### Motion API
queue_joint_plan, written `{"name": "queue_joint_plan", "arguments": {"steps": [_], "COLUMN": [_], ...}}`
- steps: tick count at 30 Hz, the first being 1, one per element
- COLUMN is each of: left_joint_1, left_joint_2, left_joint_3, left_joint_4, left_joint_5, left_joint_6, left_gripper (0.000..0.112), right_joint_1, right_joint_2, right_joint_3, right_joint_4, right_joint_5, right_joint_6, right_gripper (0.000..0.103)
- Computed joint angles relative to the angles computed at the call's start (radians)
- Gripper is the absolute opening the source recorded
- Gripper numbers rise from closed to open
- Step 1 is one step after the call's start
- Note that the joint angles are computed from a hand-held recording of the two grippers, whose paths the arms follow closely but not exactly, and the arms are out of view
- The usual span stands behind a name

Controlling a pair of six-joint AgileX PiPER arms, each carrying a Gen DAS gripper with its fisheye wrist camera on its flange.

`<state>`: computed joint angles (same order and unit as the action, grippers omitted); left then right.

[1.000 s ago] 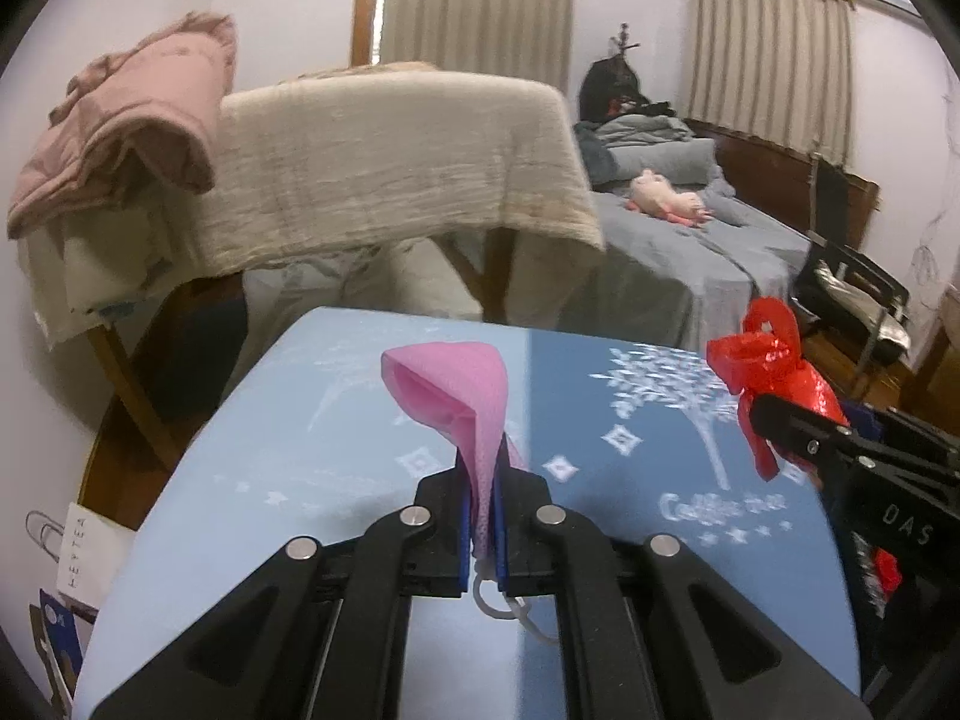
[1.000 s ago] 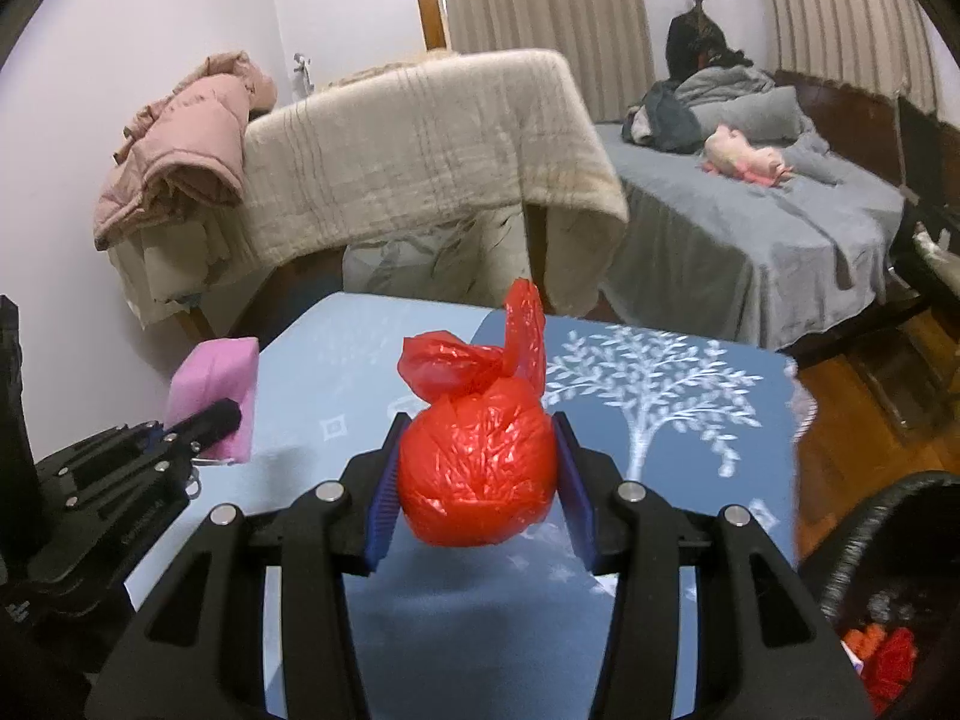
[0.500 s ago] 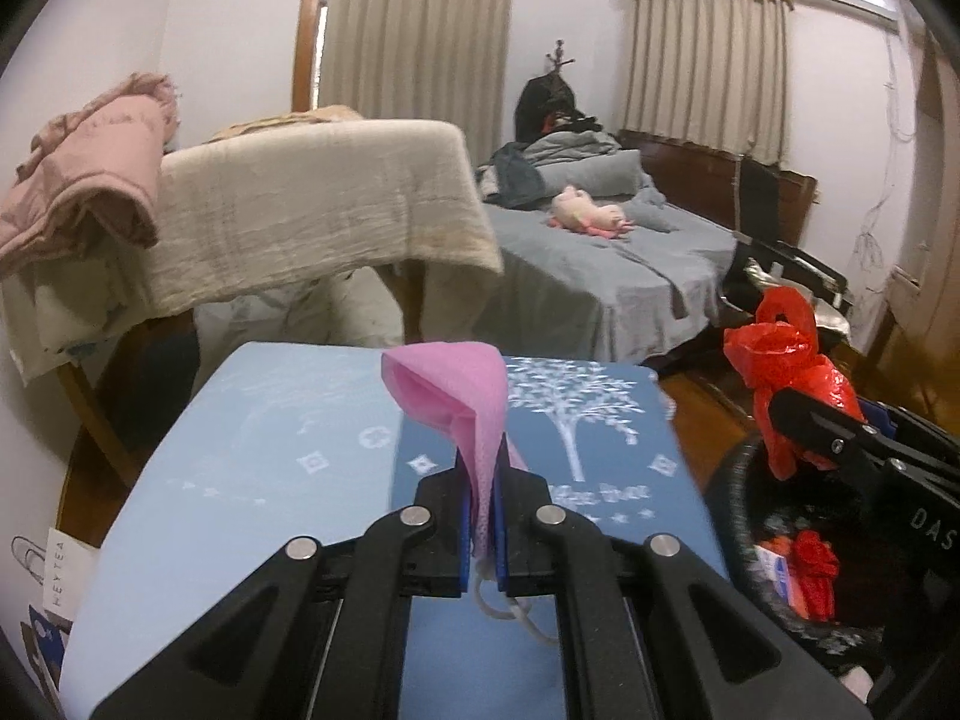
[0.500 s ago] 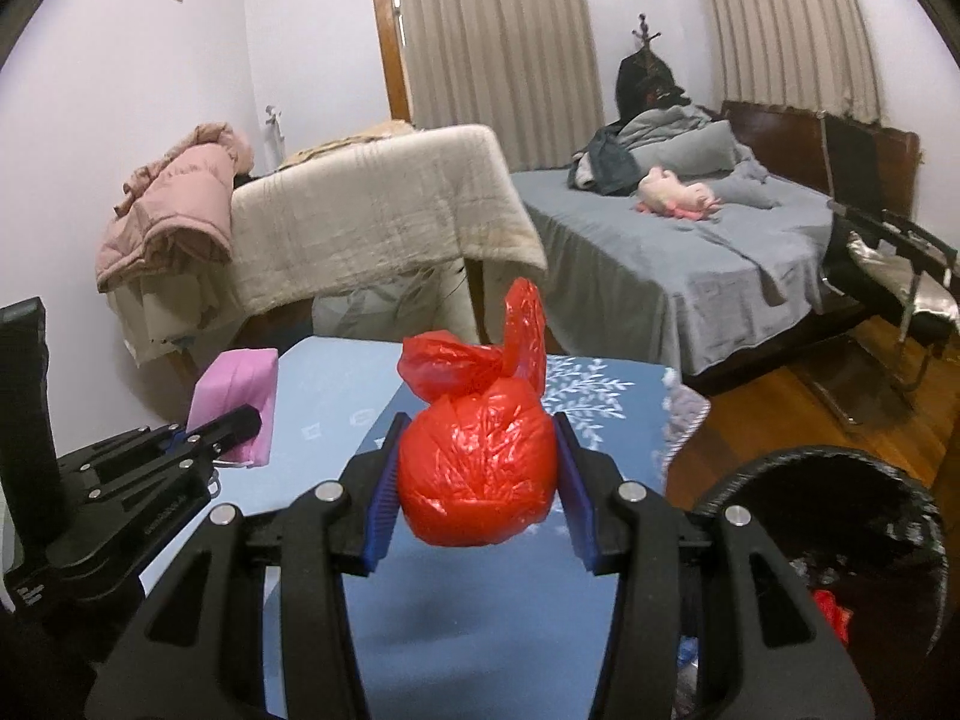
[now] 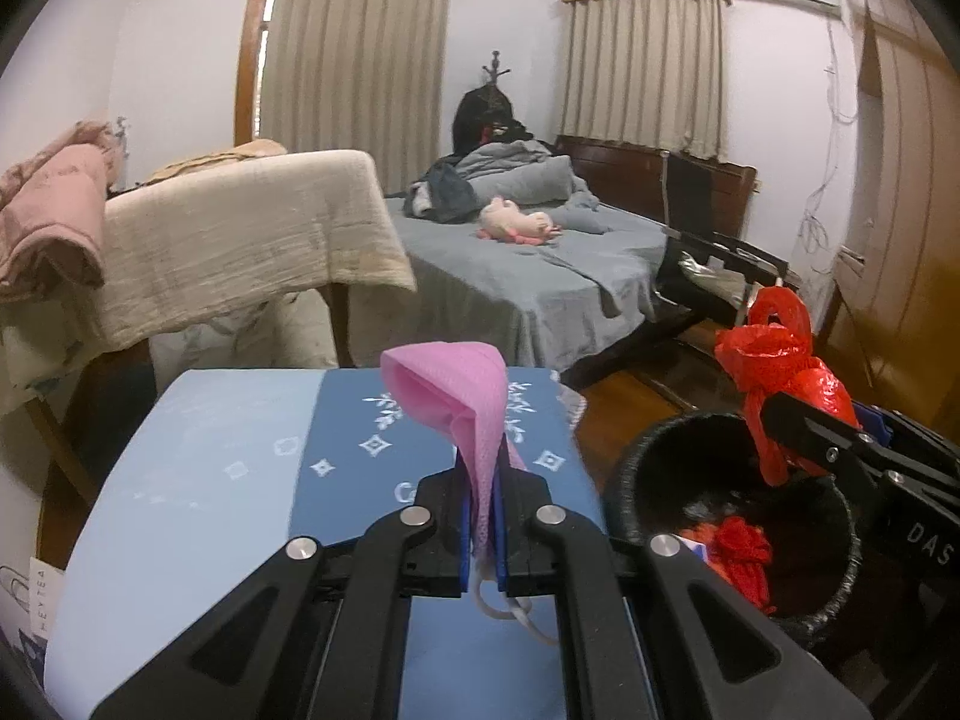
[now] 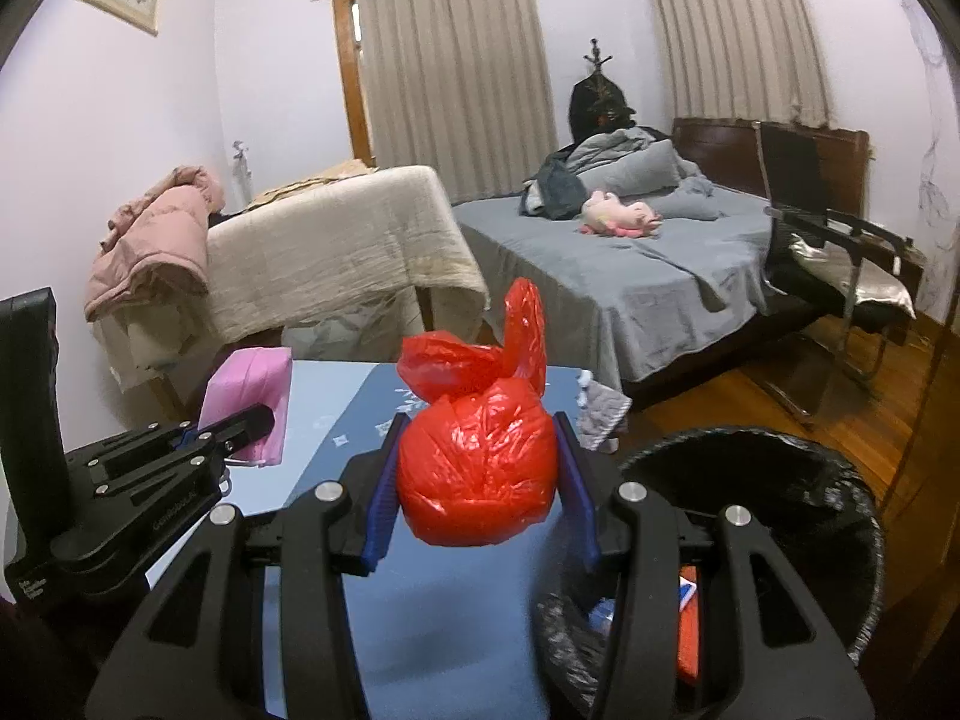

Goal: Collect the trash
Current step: 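Carry the red bag with the right tool and pink sock with the left over the bin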

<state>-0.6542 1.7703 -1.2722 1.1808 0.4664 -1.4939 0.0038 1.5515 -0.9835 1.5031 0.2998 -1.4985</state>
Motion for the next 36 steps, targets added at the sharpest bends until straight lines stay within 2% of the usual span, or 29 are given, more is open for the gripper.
{"name": "queue_joint_plan", "arguments": {"steps": [15,26,36], "left_joint_1": [-0.140,-0.191,-0.184], "left_joint_2": [0.071,0.152,0.270], "left_joint_3": [-0.123,-0.237,-0.366], "left_joint_4": [-0.033,-0.104,-0.211], "left_joint_5": [0.040,0.025,-0.023], "left_joint_6": [0.062,0.157,0.276], "left_gripper": [0.006,0.006,0.006], "right_joint_1": [-0.192,-0.291,-0.361], "right_joint_2": [-0.127,-0.143,-0.089], "right_joint_3": [0.135,0.175,0.168], "right_joint_4": [0.089,0.123,0.152], "right_joint_5": [0.076,0.081,0.083], "right_joint_6": [-0.132,-0.185,-0.221], "right_gripper": [0.045,0.045,0.045]}}
